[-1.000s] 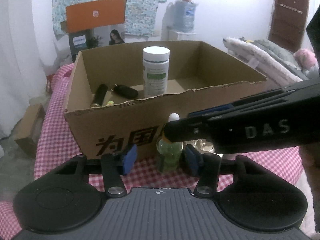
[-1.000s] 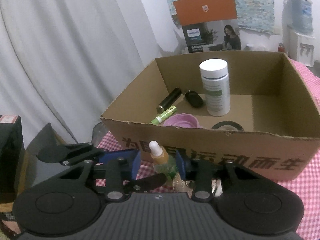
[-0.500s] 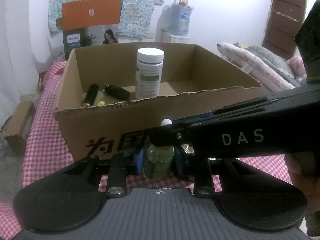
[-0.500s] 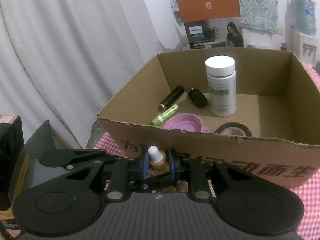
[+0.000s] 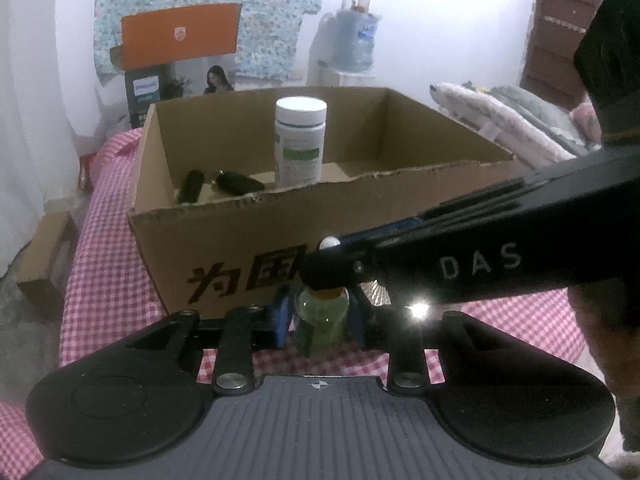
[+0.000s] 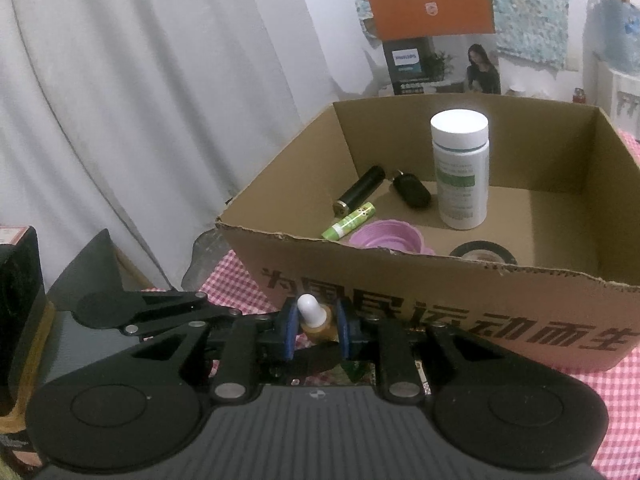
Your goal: Organize rigid objects
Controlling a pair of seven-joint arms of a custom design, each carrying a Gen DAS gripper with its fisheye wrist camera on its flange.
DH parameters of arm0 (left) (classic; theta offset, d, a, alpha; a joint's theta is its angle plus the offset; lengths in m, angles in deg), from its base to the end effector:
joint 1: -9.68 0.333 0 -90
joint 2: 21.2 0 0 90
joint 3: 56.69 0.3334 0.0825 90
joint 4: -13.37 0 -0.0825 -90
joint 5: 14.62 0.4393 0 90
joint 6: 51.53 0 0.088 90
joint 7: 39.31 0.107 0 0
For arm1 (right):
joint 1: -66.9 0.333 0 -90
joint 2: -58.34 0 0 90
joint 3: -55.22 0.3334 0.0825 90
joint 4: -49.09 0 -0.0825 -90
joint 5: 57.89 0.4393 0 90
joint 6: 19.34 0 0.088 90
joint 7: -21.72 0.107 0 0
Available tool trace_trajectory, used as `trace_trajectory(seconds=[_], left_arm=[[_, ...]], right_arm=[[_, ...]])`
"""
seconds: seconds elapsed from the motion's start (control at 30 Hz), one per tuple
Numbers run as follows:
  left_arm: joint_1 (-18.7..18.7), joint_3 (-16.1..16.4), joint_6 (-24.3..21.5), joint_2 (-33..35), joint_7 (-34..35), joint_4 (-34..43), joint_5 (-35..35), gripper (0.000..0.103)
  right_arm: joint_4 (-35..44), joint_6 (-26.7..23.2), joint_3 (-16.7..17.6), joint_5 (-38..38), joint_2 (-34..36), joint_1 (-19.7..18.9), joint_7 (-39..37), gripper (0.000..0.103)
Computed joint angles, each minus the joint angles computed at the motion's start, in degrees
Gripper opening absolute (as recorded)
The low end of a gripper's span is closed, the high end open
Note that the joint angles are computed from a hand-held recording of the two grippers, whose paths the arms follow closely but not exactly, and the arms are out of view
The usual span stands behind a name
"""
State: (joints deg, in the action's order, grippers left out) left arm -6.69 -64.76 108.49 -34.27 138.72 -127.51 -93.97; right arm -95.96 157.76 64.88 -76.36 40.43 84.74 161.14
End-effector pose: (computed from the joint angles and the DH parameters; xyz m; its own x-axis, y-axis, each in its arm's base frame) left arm 0.4839 -0.1704 0.3992 -0.7066 -0.7042 0.0701 -0.4896 0.4149 -0.7669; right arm 0.4414 0.2625 0.4676 0.0935 -0.9358 -0.3399 -0.7047 0.1790 -0.6866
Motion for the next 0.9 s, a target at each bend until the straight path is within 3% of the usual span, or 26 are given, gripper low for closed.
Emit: trace_trajectory(seconds=[0.23, 0.47, 0.9], left_arm=[[0.15, -0.48, 0.62, 2.45, -1.79, 0.56, 3.22, 0.032], [0.05, -1.15, 1.92, 3.94, 0.82, 1.36, 0.83, 0.032], [-1.13, -1.34, 4.47, -0.22, 2.86, -1.14, -1.67, 0.031]], right_arm=[[0.37, -1.06, -0.22, 0.33, 0.26, 0.57, -0.59, 0.023], [0.82, -1.64, -0.07, 0.00, 0.66, 0.39, -1.03, 0.023], [-0.23, -0.72, 0.62, -1.37, -1.07, 0.14, -1.13, 0.024]])
